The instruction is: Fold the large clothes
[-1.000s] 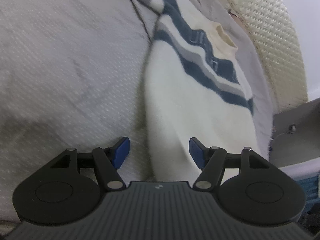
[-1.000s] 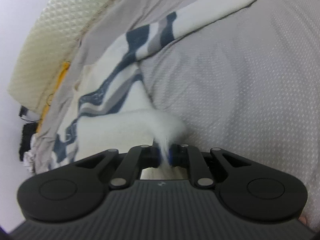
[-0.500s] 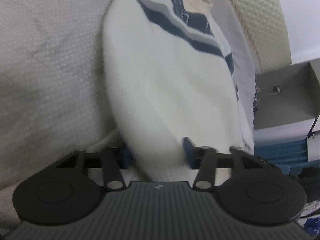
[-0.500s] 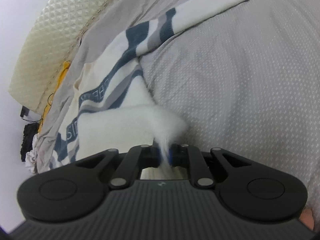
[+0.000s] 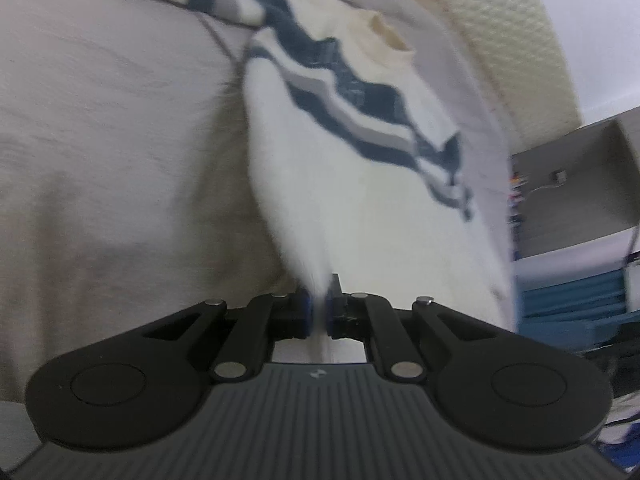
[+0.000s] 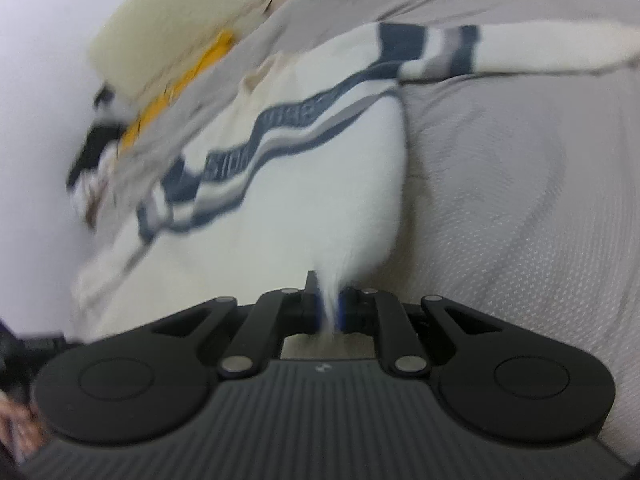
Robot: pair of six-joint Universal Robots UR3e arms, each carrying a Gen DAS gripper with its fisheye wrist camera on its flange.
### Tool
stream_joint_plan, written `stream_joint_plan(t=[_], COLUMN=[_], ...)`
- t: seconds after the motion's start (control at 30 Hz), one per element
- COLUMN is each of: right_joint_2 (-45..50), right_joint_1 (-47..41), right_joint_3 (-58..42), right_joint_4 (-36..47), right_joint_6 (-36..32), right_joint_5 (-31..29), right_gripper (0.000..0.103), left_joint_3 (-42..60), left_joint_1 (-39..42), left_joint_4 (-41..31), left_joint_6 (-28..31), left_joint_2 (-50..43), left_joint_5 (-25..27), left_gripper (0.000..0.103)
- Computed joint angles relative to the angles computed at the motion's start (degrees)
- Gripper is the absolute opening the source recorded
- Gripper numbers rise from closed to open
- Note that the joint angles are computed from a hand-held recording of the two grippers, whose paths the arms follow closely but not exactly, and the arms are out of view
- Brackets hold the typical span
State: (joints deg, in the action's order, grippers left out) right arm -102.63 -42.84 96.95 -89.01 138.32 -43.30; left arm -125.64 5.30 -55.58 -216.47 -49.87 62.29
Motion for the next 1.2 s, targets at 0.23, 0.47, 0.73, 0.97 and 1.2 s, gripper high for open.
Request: stream_joint_plan(t=[0.23, 0.47, 0.73, 0.97, 1.2], right_joint_2=[2.8, 6.5, 6.3, 1.1, -7.2], right_joint_1=[8.0, 10.5, 8.9, 6.1, -0.7], right_joint_3=[3.1, 11.3, 11.5, 14.0, 17.8], right_joint_4=[-10.5, -22.3, -20.7, -19.9, -20.3], right_joint_6=[4.8, 12.4, 11.2, 8.9, 6.4], right_joint_5=[-10.6, -12.2, -10.3, -7.9, -1.4], right_gripper=[0.012, 0.013, 0.015, 0.049, 0.058], left_joint_3=[5.6, 7.5, 6.9, 9.0, 13.5], left_joint_1=[-8.4, -11.3, -12.7, -18.7, -29.2], left_joint_4=[-2.3, -3.7, -5.7, -8.3, -7.7], left_joint_6=[0.6, 0.4, -0.9, -2.5, -7.8], left_joint_2=[-11.7, -19.0, -14.5, -10.4, -10.7], left_joint_5=[11.7, 17.3, 19.9, 26.7, 37.3], left_gripper=[0.008, 0.014, 0.03, 0.063, 0.064])
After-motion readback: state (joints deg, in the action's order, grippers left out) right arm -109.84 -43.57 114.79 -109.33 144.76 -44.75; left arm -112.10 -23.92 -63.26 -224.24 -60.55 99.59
